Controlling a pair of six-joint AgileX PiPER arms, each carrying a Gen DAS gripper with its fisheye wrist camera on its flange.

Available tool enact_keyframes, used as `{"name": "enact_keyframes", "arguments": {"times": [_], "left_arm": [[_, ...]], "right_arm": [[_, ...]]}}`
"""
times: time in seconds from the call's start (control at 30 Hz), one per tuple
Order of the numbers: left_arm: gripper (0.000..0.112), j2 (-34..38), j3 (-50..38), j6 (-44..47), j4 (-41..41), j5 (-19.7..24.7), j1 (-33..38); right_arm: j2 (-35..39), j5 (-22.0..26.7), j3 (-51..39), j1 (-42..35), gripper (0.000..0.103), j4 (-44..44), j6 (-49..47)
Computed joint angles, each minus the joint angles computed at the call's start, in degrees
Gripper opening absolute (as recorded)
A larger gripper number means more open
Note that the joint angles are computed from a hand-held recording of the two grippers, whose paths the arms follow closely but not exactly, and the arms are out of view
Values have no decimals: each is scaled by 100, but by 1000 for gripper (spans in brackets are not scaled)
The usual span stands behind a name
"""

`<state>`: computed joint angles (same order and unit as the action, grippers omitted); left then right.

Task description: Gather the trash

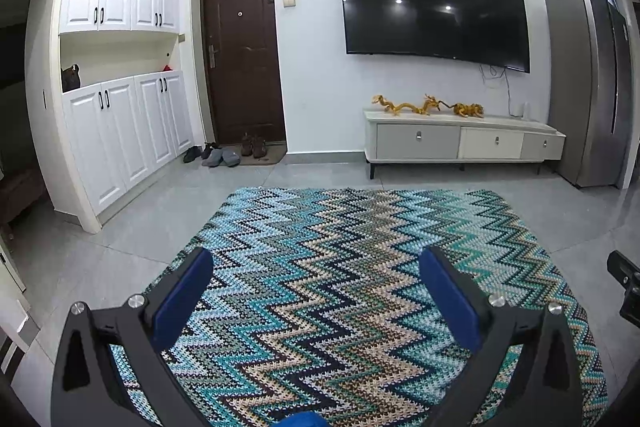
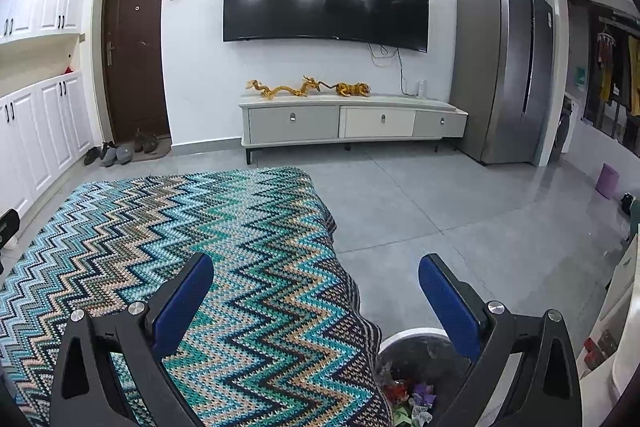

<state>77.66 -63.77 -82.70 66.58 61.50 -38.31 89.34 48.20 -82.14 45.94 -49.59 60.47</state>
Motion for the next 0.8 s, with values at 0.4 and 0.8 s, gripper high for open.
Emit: {"name": "enact_keyframes", "arguments": {"times": [0.4, 0.8], "left_arm": [[103, 20, 38, 7, -40, 16, -54], [103, 29, 100, -2, -13, -24, -60]], "right_arm": [[-53, -111, 115, -90, 103, 117, -77], [-63, -128, 178, -104, 103, 117, -63]]}}
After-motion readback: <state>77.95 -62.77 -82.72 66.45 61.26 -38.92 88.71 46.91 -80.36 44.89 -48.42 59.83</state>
